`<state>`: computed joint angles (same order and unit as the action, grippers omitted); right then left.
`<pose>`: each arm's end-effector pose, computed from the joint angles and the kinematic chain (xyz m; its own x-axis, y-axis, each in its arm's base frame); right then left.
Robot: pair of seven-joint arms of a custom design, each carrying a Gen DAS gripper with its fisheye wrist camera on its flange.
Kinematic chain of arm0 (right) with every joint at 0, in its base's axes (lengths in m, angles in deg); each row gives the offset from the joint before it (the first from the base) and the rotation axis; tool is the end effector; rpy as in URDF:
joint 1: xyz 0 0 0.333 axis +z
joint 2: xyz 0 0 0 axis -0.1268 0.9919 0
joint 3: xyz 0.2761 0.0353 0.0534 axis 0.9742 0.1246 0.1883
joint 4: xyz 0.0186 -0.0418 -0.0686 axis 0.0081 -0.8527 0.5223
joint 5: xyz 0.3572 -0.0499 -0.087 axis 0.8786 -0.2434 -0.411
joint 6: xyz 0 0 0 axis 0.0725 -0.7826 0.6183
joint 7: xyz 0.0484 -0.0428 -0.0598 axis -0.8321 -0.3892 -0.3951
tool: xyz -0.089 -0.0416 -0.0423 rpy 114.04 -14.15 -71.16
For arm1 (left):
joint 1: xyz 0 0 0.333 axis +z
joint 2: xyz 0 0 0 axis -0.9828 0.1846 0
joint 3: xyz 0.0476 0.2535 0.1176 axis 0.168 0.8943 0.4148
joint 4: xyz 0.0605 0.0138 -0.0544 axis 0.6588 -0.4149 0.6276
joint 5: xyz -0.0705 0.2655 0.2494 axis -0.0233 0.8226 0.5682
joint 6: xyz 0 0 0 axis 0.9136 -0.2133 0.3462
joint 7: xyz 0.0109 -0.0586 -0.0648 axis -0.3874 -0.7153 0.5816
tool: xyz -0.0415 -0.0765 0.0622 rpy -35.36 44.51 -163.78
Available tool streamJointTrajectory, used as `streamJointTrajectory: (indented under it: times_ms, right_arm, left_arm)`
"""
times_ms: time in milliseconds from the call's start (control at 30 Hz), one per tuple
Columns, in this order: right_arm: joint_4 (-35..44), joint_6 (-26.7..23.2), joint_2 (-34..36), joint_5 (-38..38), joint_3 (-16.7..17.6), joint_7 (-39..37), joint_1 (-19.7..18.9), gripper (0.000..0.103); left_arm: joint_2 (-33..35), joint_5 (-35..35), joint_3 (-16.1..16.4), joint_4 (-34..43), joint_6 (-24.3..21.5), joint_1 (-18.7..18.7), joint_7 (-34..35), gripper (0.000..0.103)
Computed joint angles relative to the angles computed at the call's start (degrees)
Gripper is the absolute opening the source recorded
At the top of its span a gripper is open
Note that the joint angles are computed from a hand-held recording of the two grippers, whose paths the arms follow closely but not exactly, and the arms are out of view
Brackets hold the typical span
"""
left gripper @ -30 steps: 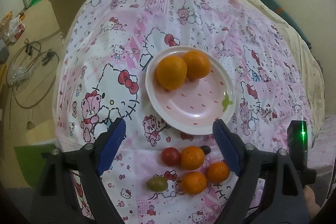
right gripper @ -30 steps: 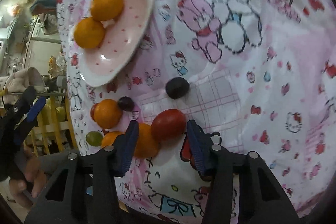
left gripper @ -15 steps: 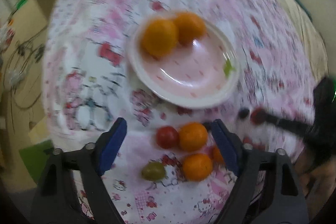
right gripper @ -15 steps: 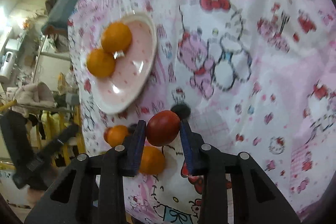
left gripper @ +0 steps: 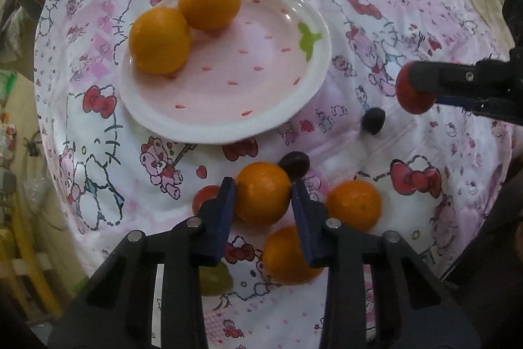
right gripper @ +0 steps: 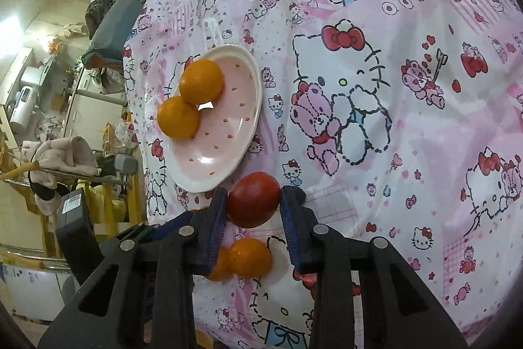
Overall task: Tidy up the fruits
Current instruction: 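Grasp the tangerine with the left tool while the right tool lifts the tomato, then lower the tangerine onto the plate and open the left tool while the right tool holds the tomato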
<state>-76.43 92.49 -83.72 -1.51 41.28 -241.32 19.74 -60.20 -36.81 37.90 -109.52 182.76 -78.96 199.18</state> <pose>0.4483 0.3371 0.5295 -0.5377 -0.5437 -0.6444 -0.6163 0.7750 -0.1397 0.5758 -0.0673 0.5318 -0.8301 -0.5567 0.0336 -0.5473 0.8016 -0.2405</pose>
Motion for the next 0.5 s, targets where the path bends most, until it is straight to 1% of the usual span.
streamJointTrajectory:
  times_ms: [167, 300, 400, 500]
  right_arm:
    - [0.32, -0.15, 0.07, -0.55, 0.06, 0.33, -0.1, 0.034]
    - [0.7, -0.47, -0.03, -1.5, 0.1, 0.88, -0.25, 0.034]
    - [1.4, -1.23, -0.19, -2.34, 0.03, 0.92, -0.44, 0.034]
    - [3.15, -2.48, 0.15, -3.58, -0.25, -0.37, -0.87, 0.034]
  left_arm:
    - [0.64, -1.06, 0.42, 1.88, -1.87, 0.71, 0.63, 0.029]
    - [2.24, -6.17, 0.9, 6.72, -4.96, 2.17, -0.41, 0.029]
    - [4.85, -9.76, 1.17, 12.11, -6.39, 3.34, -3.11, 0.028]
    - [8.38, -11.14, 0.85, 17.54, -6.73, 3.62, -7.29, 0.028]
